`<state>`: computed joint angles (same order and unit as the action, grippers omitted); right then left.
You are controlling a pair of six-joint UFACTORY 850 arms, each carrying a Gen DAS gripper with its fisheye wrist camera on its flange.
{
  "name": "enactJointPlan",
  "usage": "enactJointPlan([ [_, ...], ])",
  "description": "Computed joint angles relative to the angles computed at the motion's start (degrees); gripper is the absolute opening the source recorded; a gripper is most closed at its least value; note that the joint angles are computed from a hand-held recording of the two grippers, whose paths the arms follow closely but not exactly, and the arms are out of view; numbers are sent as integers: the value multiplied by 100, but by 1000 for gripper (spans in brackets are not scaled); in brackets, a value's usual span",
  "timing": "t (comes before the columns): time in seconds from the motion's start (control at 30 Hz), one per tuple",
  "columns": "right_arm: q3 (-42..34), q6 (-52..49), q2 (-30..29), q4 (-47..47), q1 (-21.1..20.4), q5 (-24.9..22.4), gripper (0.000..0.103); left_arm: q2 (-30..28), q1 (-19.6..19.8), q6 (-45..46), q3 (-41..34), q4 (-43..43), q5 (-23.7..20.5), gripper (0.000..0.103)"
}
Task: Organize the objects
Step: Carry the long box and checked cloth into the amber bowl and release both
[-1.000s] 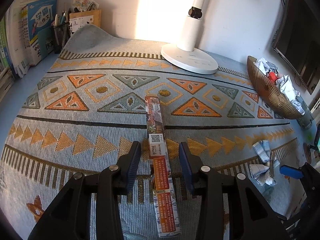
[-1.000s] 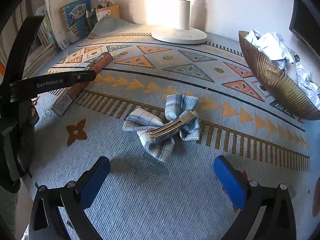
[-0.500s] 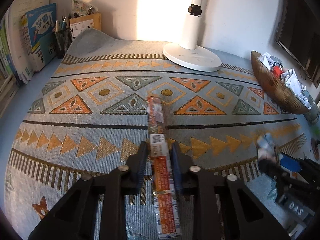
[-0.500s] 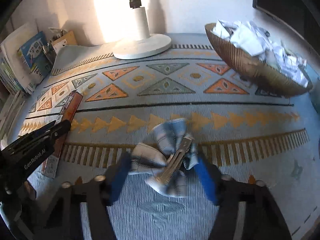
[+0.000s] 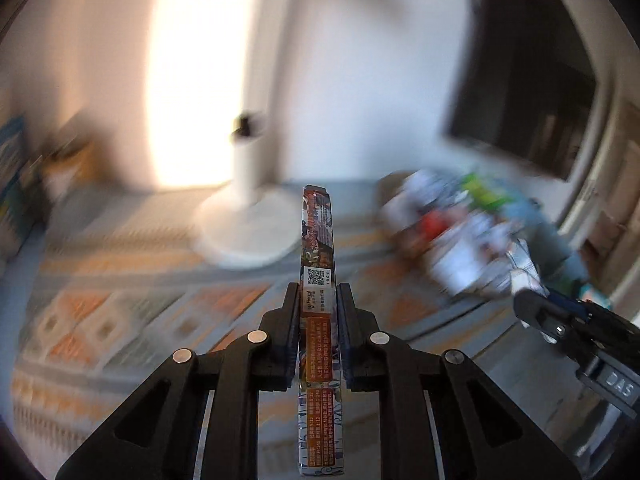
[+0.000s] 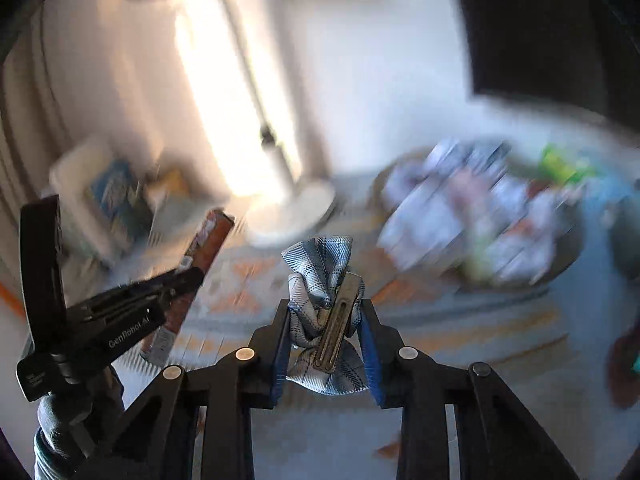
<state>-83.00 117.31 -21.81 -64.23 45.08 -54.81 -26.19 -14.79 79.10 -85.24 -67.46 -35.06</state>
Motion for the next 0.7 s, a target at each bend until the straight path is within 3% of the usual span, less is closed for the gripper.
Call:
enactJointPlan([
  [0.13,558,267,650,-63,-298,-623,32,-297,-536,-102,-669,24,-266,14],
  [0.3,974,202,1062,158,-845,-499,33,-868,-1113,-630,-1549,364,-296,15],
  [0.33,1004,68,1068,179,-967,-397,40,-991,-1167,-693,-1699,371,-348,23],
  [0.37,986,-237,1041,385,-1114,-273,56,-1112,-1217,-839,-1847,431,-336,41],
  [0.4,963,-491,1023,650,-1234,-214,64,-1188,-1247,-1108,-1949,598,-268,43],
  [0.47,1077,-461,1068,863,-1314,-126,68,-1254,-1193,-1448,-2017,767,-297,44],
  [0.53,1384,-105,1277,659,-1206,76,68,-1156,-1061,-1434,-1832,696,-262,44],
  [0.6,1418,-16,1302,608,-1056,-8,68,-982,-890,-1336,-1546,658,-82,47],
  [0.7,1322,-4,1232,562,-817,-16,68,-670,-551,-1201,-1044,560,138,57],
])
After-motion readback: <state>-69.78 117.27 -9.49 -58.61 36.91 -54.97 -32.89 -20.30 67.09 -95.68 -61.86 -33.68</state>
